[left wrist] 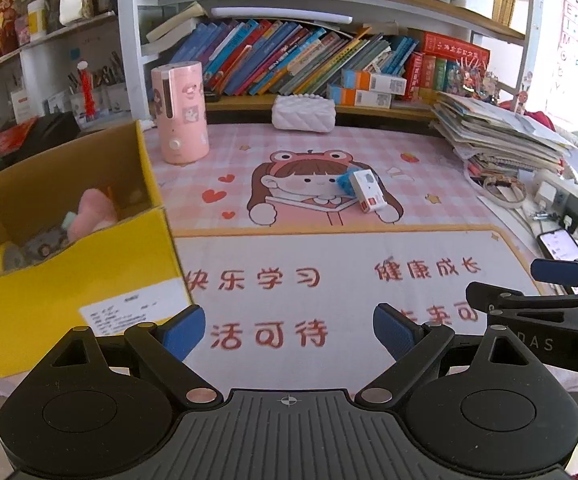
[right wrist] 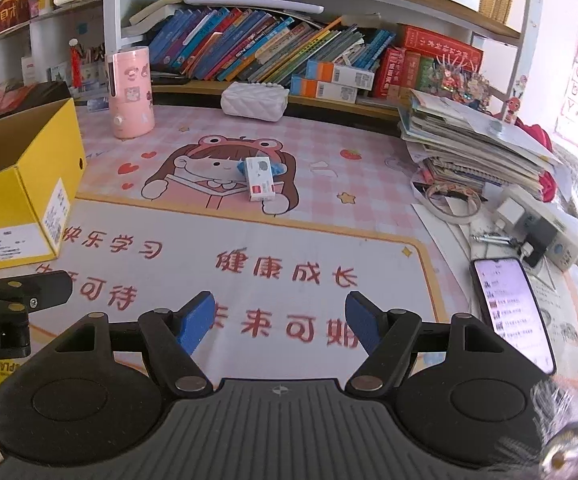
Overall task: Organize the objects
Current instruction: 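Withdraw both grippers from the box toward the white card and blue bag, then grasp the white card with the right gripper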
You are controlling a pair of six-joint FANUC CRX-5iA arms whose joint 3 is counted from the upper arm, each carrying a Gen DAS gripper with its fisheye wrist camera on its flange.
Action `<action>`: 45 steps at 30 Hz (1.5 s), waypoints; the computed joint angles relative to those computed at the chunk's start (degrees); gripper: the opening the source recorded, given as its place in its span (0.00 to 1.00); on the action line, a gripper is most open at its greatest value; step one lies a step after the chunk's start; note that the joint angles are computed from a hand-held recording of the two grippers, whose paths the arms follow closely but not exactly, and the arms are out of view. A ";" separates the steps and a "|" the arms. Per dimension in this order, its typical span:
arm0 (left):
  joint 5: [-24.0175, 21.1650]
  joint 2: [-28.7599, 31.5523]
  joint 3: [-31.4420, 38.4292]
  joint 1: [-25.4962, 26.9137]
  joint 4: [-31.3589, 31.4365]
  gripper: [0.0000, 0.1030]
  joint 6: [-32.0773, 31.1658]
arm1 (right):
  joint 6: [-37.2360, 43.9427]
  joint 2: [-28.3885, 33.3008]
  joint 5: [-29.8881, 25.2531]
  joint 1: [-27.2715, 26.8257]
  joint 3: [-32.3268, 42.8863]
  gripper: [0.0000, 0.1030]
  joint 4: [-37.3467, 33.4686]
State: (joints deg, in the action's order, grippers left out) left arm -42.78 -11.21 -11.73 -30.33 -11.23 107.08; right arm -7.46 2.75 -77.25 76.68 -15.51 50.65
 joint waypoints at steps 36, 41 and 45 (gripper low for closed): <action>-7.48 19.42 21.82 -5.10 -13.97 0.89 10.85 | 14.20 -0.52 26.21 -21.71 -1.59 0.66 -1.07; -8.73 21.18 23.36 -4.63 -13.34 0.88 9.71 | 17.34 1.98 29.48 -24.29 0.27 0.66 -1.53; -9.58 22.08 23.87 -4.54 -12.71 0.88 8.58 | 21.69 4.36 32.22 -26.60 2.64 0.55 -3.71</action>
